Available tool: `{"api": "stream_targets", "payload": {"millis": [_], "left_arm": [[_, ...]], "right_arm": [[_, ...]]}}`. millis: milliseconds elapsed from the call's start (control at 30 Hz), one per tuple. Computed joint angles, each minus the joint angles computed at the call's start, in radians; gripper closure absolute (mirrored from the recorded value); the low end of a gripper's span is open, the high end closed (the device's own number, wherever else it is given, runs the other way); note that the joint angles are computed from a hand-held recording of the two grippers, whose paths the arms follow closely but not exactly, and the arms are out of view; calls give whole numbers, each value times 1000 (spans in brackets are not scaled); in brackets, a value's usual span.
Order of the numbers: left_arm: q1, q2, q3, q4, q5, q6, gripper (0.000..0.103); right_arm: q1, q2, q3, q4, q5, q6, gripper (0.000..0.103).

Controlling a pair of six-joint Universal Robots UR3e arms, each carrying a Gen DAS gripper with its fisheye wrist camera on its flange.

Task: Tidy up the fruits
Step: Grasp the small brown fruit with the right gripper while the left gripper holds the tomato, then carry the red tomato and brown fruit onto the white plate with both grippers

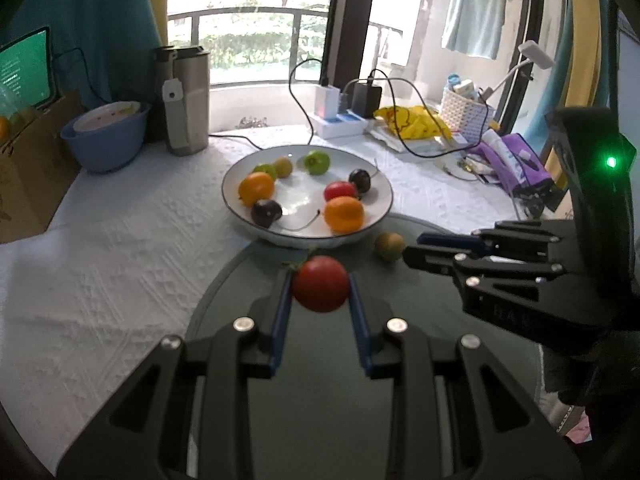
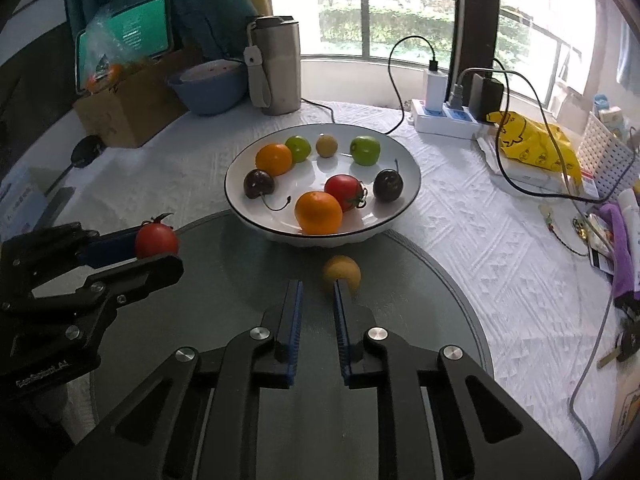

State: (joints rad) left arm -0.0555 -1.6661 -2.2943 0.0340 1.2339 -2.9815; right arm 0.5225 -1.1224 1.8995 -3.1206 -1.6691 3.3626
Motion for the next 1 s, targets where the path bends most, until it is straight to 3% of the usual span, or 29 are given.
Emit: {"api": "stream_targets", "payload": {"millis": [167, 300, 400, 767, 867, 1000], "left_arm": [[-15, -39, 36, -5, 20, -8, 73], [-25, -84, 72, -9, 30, -12, 73], [-29, -115, 96, -19, 37, -14, 73], [-27, -184, 154, -40, 43, -15, 73], [-27, -183, 153, -35, 40, -14, 73], [-29, -163, 138, -27, 36, -12, 73]], "right_arm": [[-19, 16, -15, 9, 1, -1, 84], [-42, 40, -32, 9, 27, -6, 70], [-59, 69, -52, 12, 46, -8, 66], [-75, 127, -94, 5, 73, -35, 66], [-78, 125, -92, 8, 85, -42, 75], [-69, 116, -86, 11, 78, -42, 75]]}}
